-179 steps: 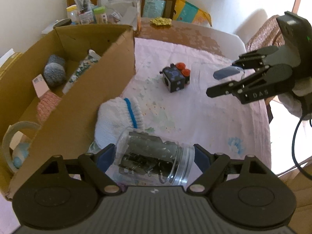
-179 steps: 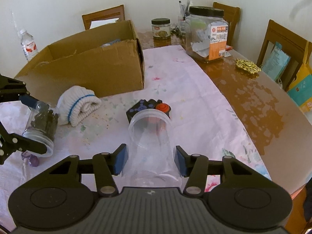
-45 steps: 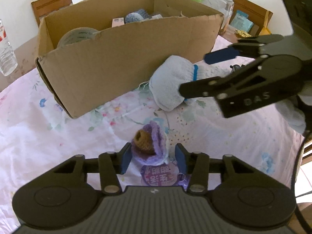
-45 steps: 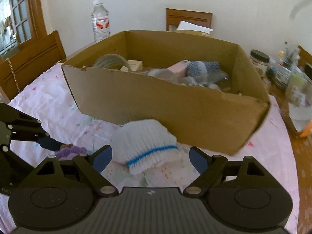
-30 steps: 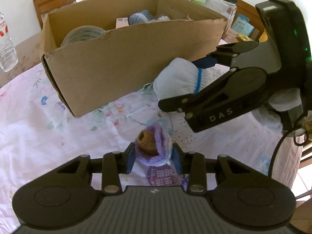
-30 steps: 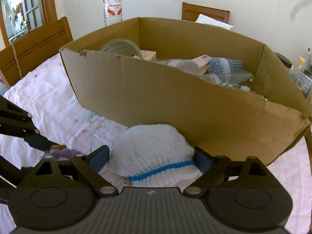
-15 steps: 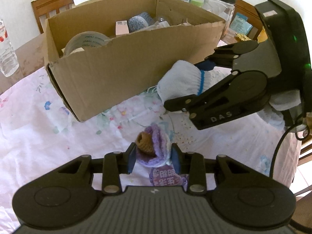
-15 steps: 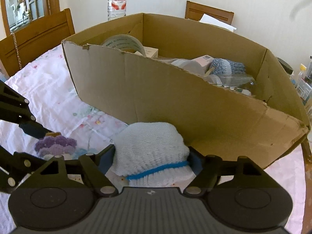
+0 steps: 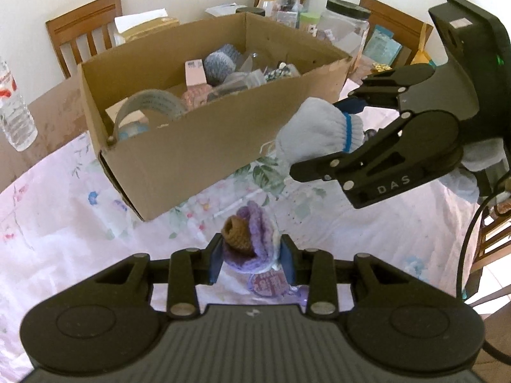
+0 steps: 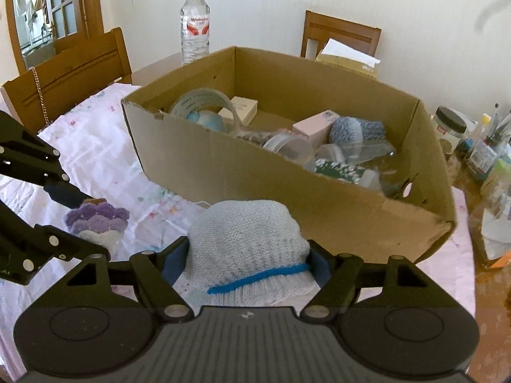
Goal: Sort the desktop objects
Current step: 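Carry the purple toy and knit hat over the box and release both inside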
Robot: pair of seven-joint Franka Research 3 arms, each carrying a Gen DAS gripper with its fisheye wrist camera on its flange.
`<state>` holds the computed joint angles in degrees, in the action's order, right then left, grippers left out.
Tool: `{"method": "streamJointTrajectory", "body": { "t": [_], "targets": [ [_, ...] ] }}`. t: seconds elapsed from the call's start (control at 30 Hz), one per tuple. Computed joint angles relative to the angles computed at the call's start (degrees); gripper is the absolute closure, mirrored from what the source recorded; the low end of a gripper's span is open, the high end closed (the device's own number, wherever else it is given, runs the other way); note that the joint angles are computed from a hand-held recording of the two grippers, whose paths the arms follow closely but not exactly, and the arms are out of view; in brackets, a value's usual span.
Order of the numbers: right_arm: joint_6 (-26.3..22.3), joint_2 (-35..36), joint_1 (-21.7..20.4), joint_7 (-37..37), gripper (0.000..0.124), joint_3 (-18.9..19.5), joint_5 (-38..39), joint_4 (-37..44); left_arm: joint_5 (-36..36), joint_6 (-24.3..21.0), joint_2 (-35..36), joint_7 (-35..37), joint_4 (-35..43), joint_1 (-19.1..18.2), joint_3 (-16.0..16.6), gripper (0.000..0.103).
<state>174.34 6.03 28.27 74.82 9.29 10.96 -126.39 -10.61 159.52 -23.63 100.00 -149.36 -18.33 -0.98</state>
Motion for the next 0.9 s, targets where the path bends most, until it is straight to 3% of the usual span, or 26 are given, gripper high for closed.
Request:
{"method": "streamJointTrajectory", "body": {
  "t": [0.53,0.9],
  "targets": [
    [-4.0,-7.4,-1.1,0.0,0.043,0.2,-0.1,-0.2,1.3,-7.2,-3.4,2.9,6.1,1.1,-0.2,0.068],
    [-4.0,-6.0,-1.3,-3.8,0.043,0.2,2.3,4.6,2.7,-10.0,-1.1,4.2,13.8,3.2,-0.8,0.068]
  ]
}}
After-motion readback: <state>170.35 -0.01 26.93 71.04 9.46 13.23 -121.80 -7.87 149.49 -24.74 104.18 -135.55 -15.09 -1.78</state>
